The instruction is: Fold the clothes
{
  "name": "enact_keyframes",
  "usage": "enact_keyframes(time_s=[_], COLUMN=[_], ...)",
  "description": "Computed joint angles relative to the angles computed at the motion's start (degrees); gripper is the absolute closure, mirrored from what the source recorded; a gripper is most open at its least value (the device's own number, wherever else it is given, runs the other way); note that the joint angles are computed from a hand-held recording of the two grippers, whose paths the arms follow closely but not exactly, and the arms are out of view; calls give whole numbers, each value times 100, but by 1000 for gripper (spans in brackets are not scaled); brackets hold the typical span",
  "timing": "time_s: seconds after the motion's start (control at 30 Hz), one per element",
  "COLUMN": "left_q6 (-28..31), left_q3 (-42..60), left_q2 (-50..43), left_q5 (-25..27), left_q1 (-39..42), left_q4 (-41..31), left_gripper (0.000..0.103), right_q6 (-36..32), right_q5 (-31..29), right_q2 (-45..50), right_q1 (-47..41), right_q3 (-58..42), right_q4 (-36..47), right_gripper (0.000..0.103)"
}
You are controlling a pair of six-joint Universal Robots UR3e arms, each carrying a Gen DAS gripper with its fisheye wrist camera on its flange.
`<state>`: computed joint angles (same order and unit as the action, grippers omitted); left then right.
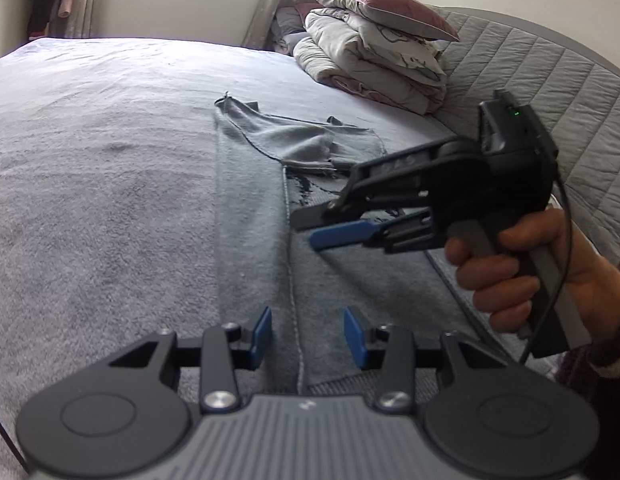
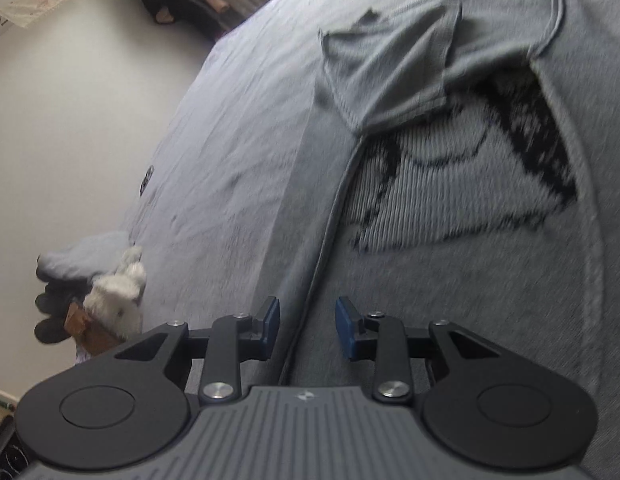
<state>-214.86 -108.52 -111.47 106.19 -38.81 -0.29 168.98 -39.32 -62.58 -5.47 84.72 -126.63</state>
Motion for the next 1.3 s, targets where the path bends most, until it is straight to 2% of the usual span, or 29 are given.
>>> enact_keyframes(time_s=[0.2,0.53,0.83,1.0,1.1,1.3], left_q6=[-68,-284,-815,-1071,-1232,-1658], left_q3=[-15,4,74,410,589,793], left_q2=[173,362,519,423,337,177], left_q5=[82,66,171,524,778,1364], left_q1=[-227,-315,-549,-833,-966,-1253], left_q4=[-341,-1006,-1481,-1967,-2197,-2496], left_gripper=[62,62,62,62,62,62], right_q6=[-540,-1318,-1996,-2054,-2043,-2290], right_q5=[149,-235,-337,-412,-434,-313], right_q2=[-137,-393,-511,-660,-712,-504], right_q1=[79,261,335,398,427,454], right_q3=[-62,-256,-515,-364,-326,-591], right_q4=[817,2239,3567,3530,3489,4067], right_gripper=[71,75,75,76,87,89])
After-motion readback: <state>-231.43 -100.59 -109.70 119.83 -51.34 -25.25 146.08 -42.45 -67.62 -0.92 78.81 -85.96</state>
